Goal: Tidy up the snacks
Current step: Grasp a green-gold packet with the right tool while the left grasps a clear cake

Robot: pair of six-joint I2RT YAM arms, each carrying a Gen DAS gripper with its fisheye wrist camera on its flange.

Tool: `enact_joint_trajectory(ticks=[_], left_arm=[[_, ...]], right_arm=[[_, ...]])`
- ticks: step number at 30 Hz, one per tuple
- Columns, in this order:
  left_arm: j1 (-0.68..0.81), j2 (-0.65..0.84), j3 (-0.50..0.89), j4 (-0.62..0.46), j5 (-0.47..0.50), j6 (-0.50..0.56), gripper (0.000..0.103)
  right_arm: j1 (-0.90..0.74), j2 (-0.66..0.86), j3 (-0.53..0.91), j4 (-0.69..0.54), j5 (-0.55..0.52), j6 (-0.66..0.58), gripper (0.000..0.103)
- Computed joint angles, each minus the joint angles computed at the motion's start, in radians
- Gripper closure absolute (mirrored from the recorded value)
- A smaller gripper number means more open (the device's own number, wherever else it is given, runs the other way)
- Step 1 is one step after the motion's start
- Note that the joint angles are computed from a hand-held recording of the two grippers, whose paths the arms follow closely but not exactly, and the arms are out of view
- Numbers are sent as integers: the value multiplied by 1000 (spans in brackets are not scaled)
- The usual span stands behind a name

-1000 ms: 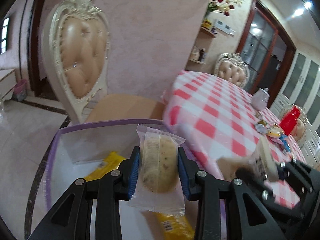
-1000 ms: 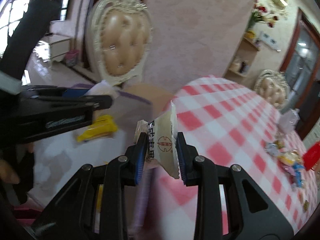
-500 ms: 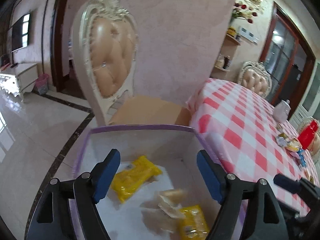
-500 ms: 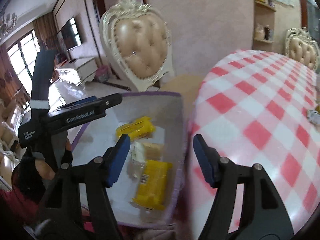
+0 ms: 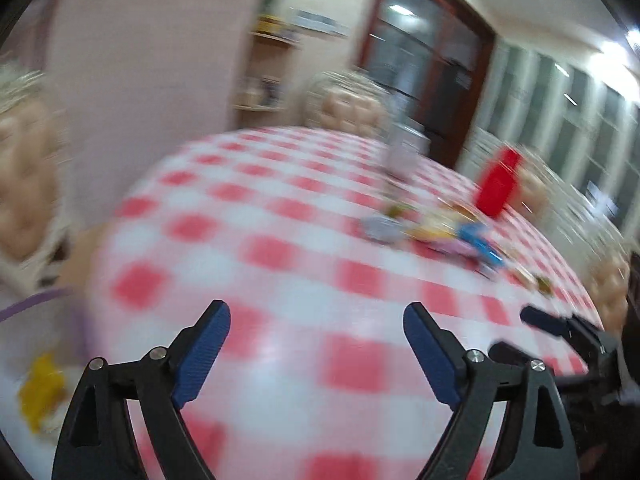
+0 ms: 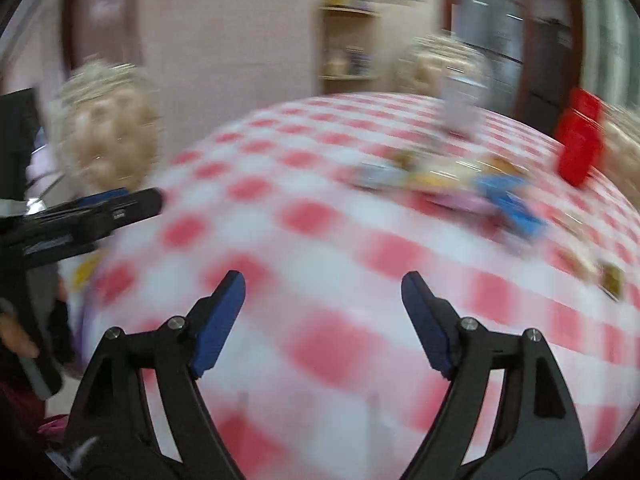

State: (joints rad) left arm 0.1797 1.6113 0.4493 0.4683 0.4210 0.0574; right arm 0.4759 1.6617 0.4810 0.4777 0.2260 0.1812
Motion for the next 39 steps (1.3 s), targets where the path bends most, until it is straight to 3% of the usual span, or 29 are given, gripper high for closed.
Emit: enact_joint_trajectory(ticks=[3,6,10,13,16,20,23,25,27,30,33,36,39], left_arm=[[-257,114,112,-6,-112,-44,14],[-429,265,300,-92,-170,-83,14],[-565,417,539,-201,-193,-163,14],[-639,493,640,-193,-213,-226,14],[-685,552,698,-190,-196,-233,14],[-724,599,758,-218,-219,-180,14],[-741,653,854,-274,-196,-205,14],[-763,700,939,-322,-199,-226,14],[-782,738,1011,-369,-210,-245,14],[-819,792,1120,-430,-216,-281,14],[-867,846,1246,-514,-311,-301,14],[-880,911,1386,-599,-373,-395,14],[-893,1029,1627,-752,-435,-447,14]], right_arm=[[-289,-51,-64,3,-101,-44,20],[-588,-36,-41,-18,-236,-97,20],[-880,73,83,-65,-325,-135,20],[-1020,183,227,-115,-400,-82,23],[-1054,269,364,-168,-433,-48,31],[-991,413,576,-304,-321,-78,45],[-982,476,648,-367,-314,-109,49],[-981,465,635,-377,-300,-137,50],[-981,449,623,-407,-286,-171,64],[-999,417,580,-409,-321,-215,64],[-999,411,571,-408,-327,-273,64],[-1026,418,582,-424,-385,-312,65],[-1061,417,595,-459,-439,-324,67]])
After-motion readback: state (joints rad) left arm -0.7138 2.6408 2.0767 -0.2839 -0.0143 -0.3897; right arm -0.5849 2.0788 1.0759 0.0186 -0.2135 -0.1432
